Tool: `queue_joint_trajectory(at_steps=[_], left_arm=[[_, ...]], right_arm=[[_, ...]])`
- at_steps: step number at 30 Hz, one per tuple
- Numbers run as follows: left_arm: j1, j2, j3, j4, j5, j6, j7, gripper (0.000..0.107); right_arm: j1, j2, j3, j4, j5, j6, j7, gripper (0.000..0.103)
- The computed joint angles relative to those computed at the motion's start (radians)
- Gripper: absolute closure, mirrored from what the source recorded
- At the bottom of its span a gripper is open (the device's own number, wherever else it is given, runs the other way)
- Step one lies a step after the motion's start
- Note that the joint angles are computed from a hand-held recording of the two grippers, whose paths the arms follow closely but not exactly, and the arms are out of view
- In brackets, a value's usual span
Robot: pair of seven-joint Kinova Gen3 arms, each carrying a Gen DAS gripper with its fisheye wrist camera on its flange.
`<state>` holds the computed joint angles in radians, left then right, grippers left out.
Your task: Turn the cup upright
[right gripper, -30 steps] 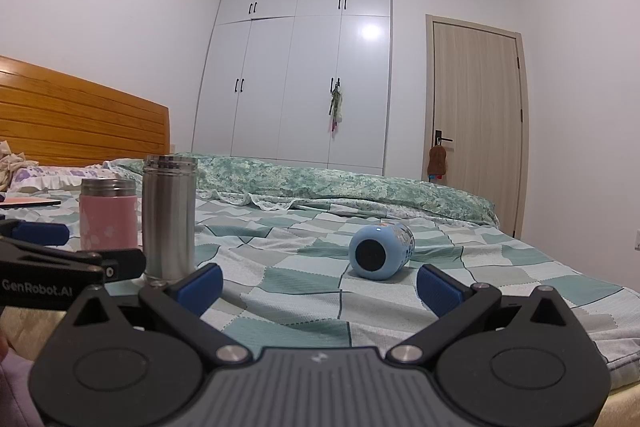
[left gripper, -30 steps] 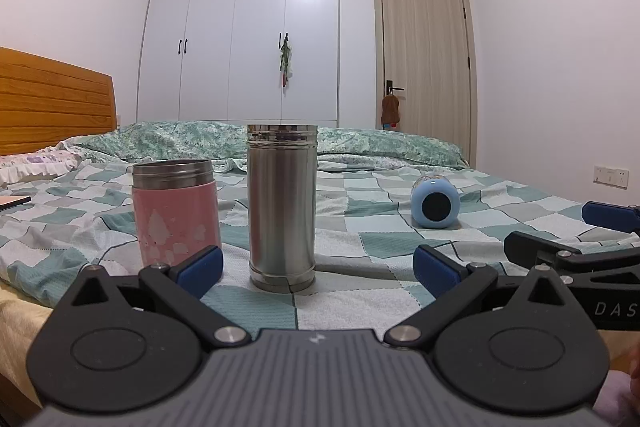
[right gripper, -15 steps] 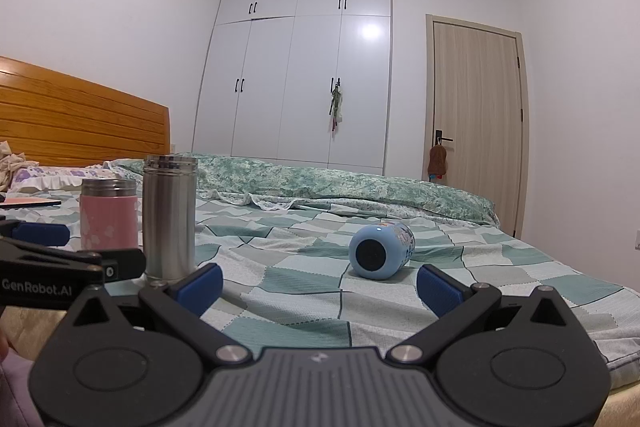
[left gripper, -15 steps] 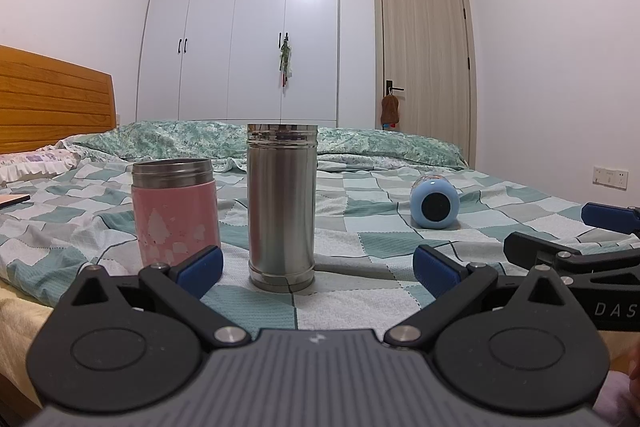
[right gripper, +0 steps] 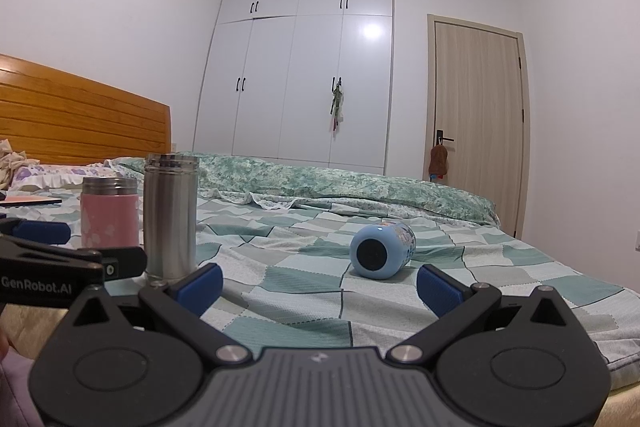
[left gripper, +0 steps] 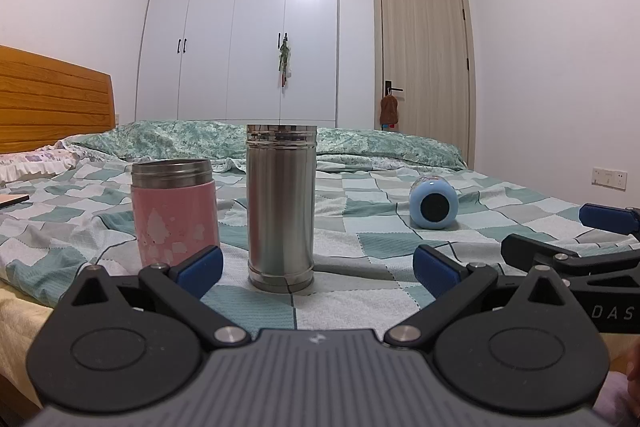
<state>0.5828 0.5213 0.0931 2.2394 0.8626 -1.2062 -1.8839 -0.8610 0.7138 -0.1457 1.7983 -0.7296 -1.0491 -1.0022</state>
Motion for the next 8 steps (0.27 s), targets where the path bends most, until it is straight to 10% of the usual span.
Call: queue_joint_trajectory(at_steps=[8], left_arm=[[0.001,0.001,0.002,0.003,0.002,-0.011,0.013,0.004]], right_arm=[[0.001,0.001,0.0,0.0,0.001,0.001,0.0,0.0]])
